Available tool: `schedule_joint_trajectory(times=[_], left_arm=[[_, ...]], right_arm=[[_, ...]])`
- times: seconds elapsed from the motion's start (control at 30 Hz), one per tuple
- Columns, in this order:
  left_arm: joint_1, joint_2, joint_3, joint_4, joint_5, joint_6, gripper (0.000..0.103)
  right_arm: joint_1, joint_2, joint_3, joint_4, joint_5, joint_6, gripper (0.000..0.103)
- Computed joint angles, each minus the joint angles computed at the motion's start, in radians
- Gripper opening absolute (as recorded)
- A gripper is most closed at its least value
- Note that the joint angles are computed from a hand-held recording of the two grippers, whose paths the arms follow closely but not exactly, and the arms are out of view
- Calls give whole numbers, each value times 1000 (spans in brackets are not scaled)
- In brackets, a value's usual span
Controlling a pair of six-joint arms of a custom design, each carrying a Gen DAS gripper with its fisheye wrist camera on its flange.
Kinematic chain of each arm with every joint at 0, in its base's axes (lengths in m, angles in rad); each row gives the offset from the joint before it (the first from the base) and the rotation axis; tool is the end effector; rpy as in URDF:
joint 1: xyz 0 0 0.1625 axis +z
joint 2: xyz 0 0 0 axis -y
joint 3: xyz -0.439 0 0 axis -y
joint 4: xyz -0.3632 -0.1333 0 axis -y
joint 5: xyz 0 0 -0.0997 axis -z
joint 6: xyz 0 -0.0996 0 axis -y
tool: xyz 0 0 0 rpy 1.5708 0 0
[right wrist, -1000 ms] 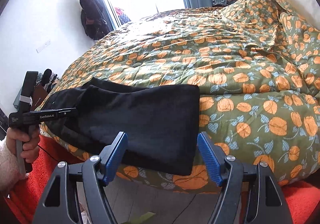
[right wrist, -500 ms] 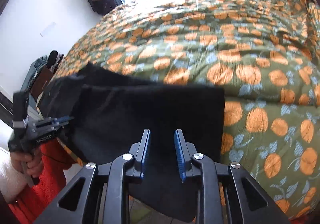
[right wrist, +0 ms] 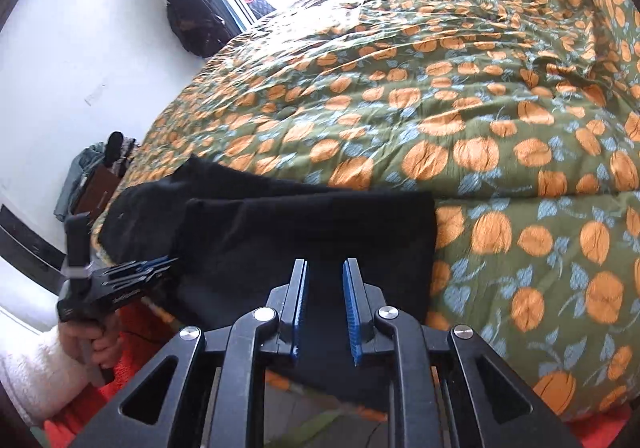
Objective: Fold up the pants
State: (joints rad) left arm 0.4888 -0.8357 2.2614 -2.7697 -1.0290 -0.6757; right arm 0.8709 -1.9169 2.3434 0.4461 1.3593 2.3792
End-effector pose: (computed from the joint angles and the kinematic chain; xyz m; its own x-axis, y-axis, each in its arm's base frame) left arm -0.2884 -0.3626 0.0232 -0.7721 0.3466 -0.5327 0.4837 0.8642 -0.1388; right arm 0.0098 -0.2278 0.2865 -0.9445 -0.0239 0.3277 -0.2197 0.7874 -0.5760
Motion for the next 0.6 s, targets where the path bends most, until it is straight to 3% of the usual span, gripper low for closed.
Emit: schedule_joint_trajectory(times=[0.1, 0.17, 0.2, 0.3, 0.37, 0.43, 0.5, 0.6], left_arm=[[4, 4, -3, 2, -8, -2, 19], [0, 7, -3, 3, 0, -2, 20], [-1, 8, -5, 8, 2, -3, 23], [1, 12, -6, 2, -5, -8, 28], [-1, 10, -12, 18, -10, -17, 34], [-7, -10, -13, 47, -19, -31, 53], [-25, -47, 3, 76, 7, -57, 70], [-31, -142, 48, 104, 50, -101, 73]], right_arm=[[-93, 75, 79, -99, 98, -41, 19], [-170, 29, 97, -72, 31, -51, 17], [-169, -33, 106, -69, 4, -71, 17], [-65, -115, 111, -103, 8, -82, 18], [10, -45, 100, -148, 64, -36, 26], [84, 65, 95, -235, 189, 17, 37], [86, 117, 94, -270, 225, 25, 37], [68, 92, 91, -246, 175, 15, 44]])
